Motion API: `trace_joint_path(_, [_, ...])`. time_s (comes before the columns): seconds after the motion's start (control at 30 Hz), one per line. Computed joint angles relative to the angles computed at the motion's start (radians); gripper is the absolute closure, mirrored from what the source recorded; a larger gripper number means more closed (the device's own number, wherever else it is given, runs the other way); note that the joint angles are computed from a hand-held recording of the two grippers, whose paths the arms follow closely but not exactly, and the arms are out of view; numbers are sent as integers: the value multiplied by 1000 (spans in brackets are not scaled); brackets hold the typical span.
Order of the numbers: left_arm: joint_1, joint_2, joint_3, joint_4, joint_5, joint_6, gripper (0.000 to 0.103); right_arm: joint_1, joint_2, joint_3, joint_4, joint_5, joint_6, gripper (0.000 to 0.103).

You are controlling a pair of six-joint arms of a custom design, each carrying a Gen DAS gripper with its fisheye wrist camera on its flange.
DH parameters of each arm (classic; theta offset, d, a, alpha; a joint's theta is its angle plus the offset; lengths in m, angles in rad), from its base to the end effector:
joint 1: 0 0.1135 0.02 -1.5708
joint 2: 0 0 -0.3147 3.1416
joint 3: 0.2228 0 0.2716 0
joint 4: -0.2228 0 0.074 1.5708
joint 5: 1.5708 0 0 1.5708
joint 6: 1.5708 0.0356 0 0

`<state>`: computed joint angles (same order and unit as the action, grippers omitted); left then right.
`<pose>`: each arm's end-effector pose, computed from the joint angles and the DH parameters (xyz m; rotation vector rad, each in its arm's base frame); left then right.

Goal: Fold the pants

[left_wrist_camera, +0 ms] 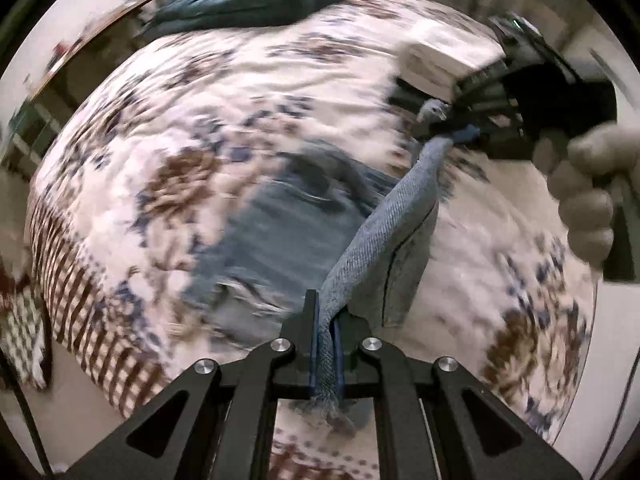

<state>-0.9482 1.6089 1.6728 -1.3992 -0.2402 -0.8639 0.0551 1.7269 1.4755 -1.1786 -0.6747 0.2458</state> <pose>0.1922 -0.2533 0.3992 0.0783 2.8073 -0.0524 0.3529 0.0417 0.3158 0.2066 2.9208 1.0461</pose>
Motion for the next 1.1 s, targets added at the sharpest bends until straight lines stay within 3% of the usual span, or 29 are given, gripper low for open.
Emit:
trace_joint_path(0.17, [261, -104, -183, 67, 97, 152, 99, 213, 193, 167, 99, 51, 202, 90])
trace_joint_path(0.27, [418, -119, -306, 132, 169, 253, 98, 313, 380, 333, 74, 93, 273, 89])
trace_joint_path(0.33, [519, -102, -379, 153, 236, 326, 93, 352, 511, 470, 5, 96, 284, 75])
trace_joint_path(0.37, [564, -96, -409, 154, 270, 339, 90, 363, 552, 507, 3, 89, 319, 62])
trace_joint_path(0.4, [614, -98, -442, 157, 303, 344, 89, 365, 556, 494, 45, 59, 354, 38])
trace_joint_path(0.43, [685, -116, -489, 176, 363, 362, 89, 364, 540, 462, 109, 30, 398, 24])
trace_joint_path(0.47, [735, -128, -514, 182, 409, 386, 80, 364, 506, 414, 177, 16, 441, 9])
trace_joint_path(0.53, [831, -153, -541, 160, 476, 442, 53, 362, 433, 334, 253, 1, 497, 9])
trace_joint_path(0.57, [866, -165, -544, 146, 499, 470, 30, 359, 370, 270, 295, 19, 529, 9])
trace_joint_path(0.6, [890, -172, -543, 134, 523, 495, 20, 358, 298, 204, 312, 63, 555, 9])
trace_joint_path(0.7, [900, -165, -514, 109, 541, 580, 20, 379, 108, 25, 251, 208, 631, 9])
trace_joint_path(0.8, [868, -86, -468, 138, 578, 623, 20, 431, -101, -250, 296, 264, 787, 9])
trace_joint_path(0.87, [871, -25, -482, 203, 593, 663, 20, 482, -224, -451, 383, 246, 937, 9])
trace_joint_path(0.97, [824, 89, -477, 251, 594, 690, 21, 596, -381, -749, 643, 202, 1223, 9])
trace_joint_path(1.03, [793, 118, -485, 286, 587, 689, 33, 689, -448, -914, 910, 237, 1403, 13])
trace_joint_path(1.07, [775, 115, -491, 305, 579, 693, 44, 731, -456, -969, 1025, 271, 1454, 24])
trace_joint_path(1.1, [757, 105, -498, 321, 563, 697, 62, 756, -448, -987, 1073, 296, 1464, 39])
